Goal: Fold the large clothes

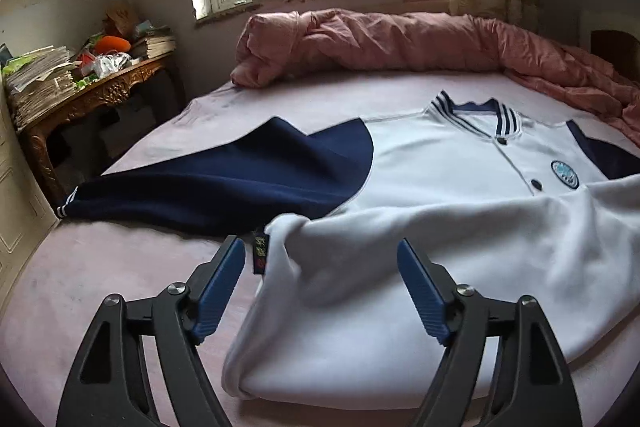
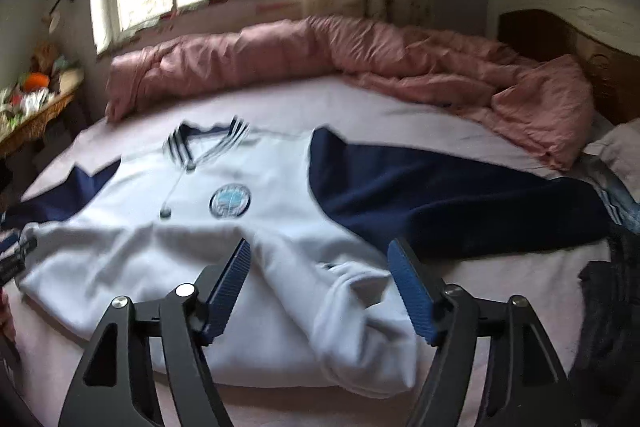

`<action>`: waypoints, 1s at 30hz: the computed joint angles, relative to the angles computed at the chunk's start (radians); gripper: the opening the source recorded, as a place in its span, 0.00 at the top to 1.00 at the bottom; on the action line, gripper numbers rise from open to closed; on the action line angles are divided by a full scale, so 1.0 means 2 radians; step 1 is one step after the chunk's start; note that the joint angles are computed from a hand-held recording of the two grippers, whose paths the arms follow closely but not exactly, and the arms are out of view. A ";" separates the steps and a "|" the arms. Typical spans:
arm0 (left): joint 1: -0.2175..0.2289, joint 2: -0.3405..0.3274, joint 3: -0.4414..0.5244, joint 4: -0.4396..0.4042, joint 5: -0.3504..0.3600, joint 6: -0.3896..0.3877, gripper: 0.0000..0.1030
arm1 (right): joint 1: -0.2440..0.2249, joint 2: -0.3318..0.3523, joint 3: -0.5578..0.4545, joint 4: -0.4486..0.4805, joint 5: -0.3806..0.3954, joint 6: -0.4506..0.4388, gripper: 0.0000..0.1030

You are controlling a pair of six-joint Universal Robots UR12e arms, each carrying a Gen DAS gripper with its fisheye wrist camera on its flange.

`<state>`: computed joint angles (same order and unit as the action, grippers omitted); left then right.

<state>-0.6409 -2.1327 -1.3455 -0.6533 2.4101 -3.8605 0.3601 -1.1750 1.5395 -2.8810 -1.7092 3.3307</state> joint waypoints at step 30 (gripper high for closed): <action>0.031 0.006 -0.013 -0.068 -0.081 -0.057 0.96 | -0.056 0.038 -0.017 0.057 0.062 0.098 0.78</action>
<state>-0.5791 -2.1217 -1.3717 -0.7892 2.2476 -3.9750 0.2474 -1.0996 1.5057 -2.7669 -1.5846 3.5260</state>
